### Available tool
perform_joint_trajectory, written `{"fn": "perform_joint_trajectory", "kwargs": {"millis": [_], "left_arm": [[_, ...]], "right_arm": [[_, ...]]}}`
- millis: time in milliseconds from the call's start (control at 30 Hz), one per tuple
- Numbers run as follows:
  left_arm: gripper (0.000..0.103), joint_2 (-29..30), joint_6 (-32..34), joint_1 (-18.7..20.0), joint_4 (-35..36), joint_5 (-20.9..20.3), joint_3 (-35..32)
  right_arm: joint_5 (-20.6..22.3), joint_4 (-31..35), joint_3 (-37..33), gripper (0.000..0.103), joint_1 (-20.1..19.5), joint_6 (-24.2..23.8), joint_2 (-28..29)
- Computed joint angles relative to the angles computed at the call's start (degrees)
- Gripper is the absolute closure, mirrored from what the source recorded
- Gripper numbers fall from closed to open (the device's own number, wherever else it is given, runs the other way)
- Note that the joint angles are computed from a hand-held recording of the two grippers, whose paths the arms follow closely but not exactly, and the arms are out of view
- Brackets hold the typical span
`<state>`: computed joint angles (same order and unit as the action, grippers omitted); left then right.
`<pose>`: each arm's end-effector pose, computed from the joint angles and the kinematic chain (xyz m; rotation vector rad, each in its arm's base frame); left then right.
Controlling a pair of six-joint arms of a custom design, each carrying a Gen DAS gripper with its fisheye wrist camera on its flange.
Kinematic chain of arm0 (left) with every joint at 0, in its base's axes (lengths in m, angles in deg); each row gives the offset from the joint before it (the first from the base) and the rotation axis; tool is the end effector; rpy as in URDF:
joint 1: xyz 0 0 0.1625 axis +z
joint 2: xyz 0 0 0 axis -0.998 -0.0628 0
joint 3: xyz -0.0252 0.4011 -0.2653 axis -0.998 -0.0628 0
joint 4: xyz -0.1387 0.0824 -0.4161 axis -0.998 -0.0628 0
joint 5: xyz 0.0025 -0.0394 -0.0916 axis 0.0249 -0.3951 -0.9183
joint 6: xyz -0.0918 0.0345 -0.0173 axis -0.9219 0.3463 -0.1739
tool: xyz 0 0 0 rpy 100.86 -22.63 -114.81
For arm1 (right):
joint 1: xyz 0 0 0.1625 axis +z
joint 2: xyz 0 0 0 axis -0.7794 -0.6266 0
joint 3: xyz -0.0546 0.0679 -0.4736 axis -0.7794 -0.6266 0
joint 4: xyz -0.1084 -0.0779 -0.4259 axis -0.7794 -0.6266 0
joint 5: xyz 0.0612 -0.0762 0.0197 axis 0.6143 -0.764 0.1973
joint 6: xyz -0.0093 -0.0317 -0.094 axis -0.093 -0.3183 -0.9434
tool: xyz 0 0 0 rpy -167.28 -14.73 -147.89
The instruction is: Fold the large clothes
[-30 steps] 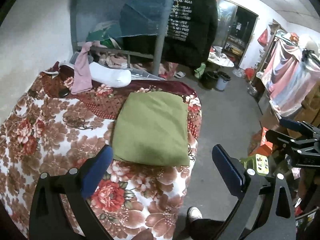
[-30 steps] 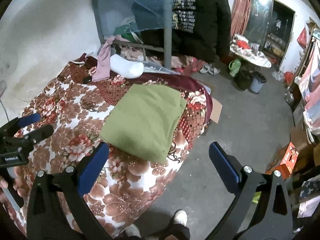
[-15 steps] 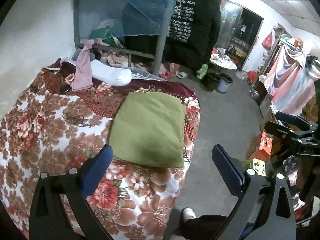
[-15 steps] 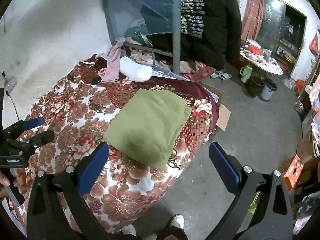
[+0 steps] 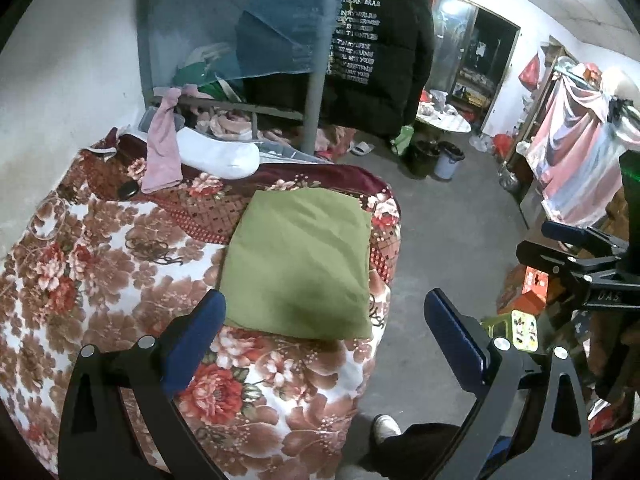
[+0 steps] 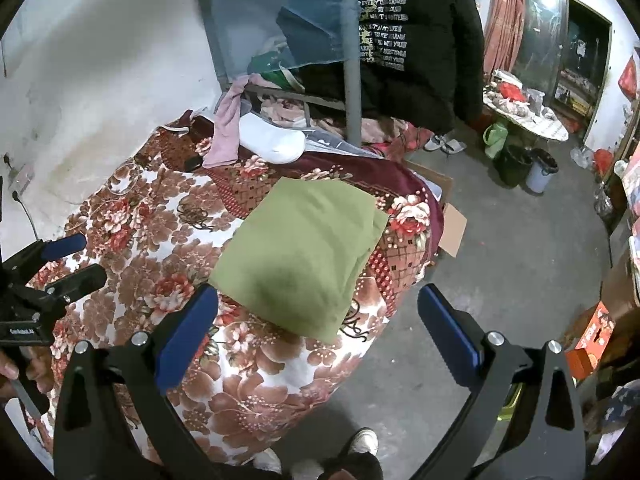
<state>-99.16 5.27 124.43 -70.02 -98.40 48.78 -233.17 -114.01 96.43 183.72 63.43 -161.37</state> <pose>-0.4405 -0.5520 0.3243 1.3979 2.5234 -0.3359 0.3996 -0.3761 0.4088 -0.2865 -2.0610 1.0322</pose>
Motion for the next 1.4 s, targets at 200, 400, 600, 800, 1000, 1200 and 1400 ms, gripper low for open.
{"fn": "perform_joint_trajectory", "kwargs": {"millis": [200, 400, 600, 800, 1000, 1200, 1400], "left_arm": [[0.005, 0.3, 0.1, 0.0, 0.1, -0.5, 0.1], [0.005, 0.7, 0.4, 0.3, -0.4, -1.7, -0.1], [0.005, 1.2, 0.4, 0.5, -0.8, -2.3, -0.4], [0.005, 1.5, 0.8, 0.2, -1.2, -2.1, -0.4], [0.006, 2.2, 1.3, 0.0, -1.0, -2.1, -1.2], [0.006, 2.7, 0.6, 0.0, -0.9, -2.2, -1.6], [0.006, 3.8, 2.4, -0.1, -1.5, -2.8, -2.5]], "right_arm": [[-0.2, 1.0, -0.3, 0.005, -0.4, 0.7, -0.2], [-0.6, 1.2, -0.6, 0.005, -0.6, 1.0, -0.1], [-0.3, 1.6, -0.7, 0.005, -0.8, 1.0, -0.1], [-0.3, 0.6, -0.7, 0.005, -1.2, -0.2, -0.1], [-0.1, 0.4, -0.5, 0.005, -1.2, -0.4, -0.1], [0.2, -2.0, -0.1, 0.005, -1.9, -2.4, -0.2], [0.2, -2.2, 0.0, 0.005, -2.0, -2.6, -0.2]]}}
